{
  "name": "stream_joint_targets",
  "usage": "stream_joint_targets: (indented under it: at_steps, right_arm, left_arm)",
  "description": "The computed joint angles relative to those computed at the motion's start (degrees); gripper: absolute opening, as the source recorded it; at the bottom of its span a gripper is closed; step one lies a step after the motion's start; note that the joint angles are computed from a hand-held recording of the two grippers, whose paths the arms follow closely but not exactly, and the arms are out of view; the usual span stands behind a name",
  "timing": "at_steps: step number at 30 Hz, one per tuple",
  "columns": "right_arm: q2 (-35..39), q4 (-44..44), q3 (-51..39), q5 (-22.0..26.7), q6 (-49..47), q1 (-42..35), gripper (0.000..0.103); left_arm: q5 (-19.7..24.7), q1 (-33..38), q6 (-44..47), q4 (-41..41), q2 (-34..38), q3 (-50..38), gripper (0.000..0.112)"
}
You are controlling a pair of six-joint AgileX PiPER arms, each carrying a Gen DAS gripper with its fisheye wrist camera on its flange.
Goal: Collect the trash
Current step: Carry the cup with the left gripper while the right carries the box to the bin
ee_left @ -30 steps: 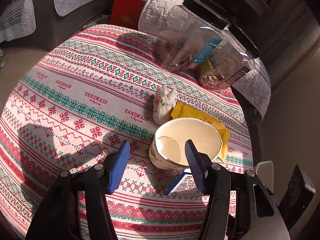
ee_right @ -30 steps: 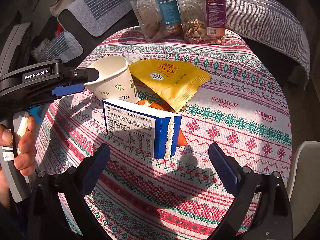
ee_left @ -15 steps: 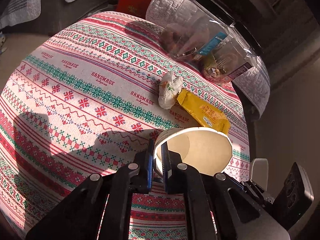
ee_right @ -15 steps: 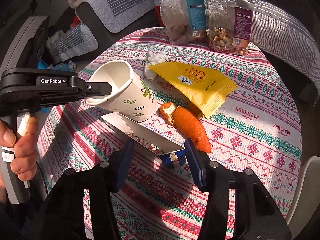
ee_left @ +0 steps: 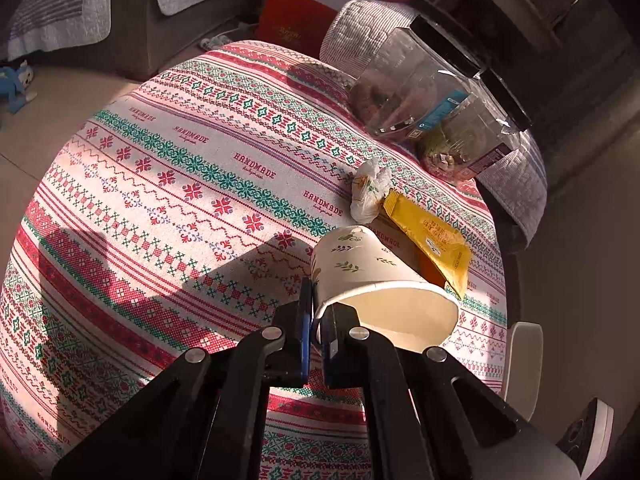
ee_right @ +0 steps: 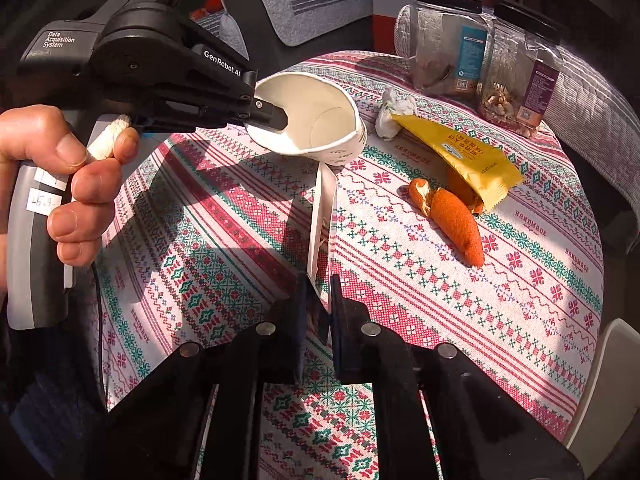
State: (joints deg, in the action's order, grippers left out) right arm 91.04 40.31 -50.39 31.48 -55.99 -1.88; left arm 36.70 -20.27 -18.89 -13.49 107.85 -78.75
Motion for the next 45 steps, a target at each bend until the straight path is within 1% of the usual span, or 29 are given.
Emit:
stream_joint_targets:
  at_steps: [2,6,11,15,19,22,26,28,30,33,38,45]
  right_arm:
    - [-1.86,0.78,1.38,0.43,-0.20,-1.43,0.008]
    - [-5.05,0.86,3.10,0.78,0.65,-4.37,0.008]
    - [-8.45,0.22,5.00,0.43,2.55,-7.42,0.008]
    - [-10.01,-0.21,5.76,0.66,3.91,-9.36,0.008]
    - [-12.57,-0.27,6.47,1.97,4.69,-11.36,0.008]
    - [-14.14,0.64,6.94,2.83,3.82,-12.97,0.008]
    - [-16.11,1.50,6.87,4.89,3.38,-15.98,0.008]
    - [-17.18,2.02,6.51,6.47,3.12,-18.11,0.008]
    - [-18.42,3.53,6.34,8.37,1.69,-20.69,0.008]
    - [-19.86,4.90,5.75,10.83,0.24,-24.55,0.008]
    - [-20.71,8.34,4.25,15.68,-3.52,-32.08,0.008]
    - [-18.00,10.45,1.66,20.04,-7.15,-41.35,0.008]
  left_arm:
    - [-0.28,-0.83,-2.60,4.02,-1.10,0.88,0.003]
    - [-0.76,-1.42,-2.88,4.96,-3.25,2.88,0.003]
    - [-0.94,-5.24,-10.17,15.60,-6.05,4.60,0.003]
    - [-1.49,-6.32,-11.79,18.14,-7.54,6.13,0.003]
    - [-1.18,-8.33,-15.29,23.10,-8.94,7.14,0.003]
    - [-2.35,-10.18,-16.97,25.43,-10.78,8.68,0.003]
    - [-3.78,-11.44,-16.99,24.33,-13.07,10.33,0.003]
    - [-4.35,-12.39,-16.53,23.06,-14.44,11.18,0.003]
    - [-4.66,-14.29,-17.87,24.12,-15.39,11.54,0.003]
    - [-6.07,-16.16,-18.23,22.11,-15.97,11.62,0.003]
    - [-10.25,-18.75,-17.72,13.81,-13.90,11.52,0.003]
    - [-9.86,-24.33,-16.69,9.66,-9.45,7.08,0.003]
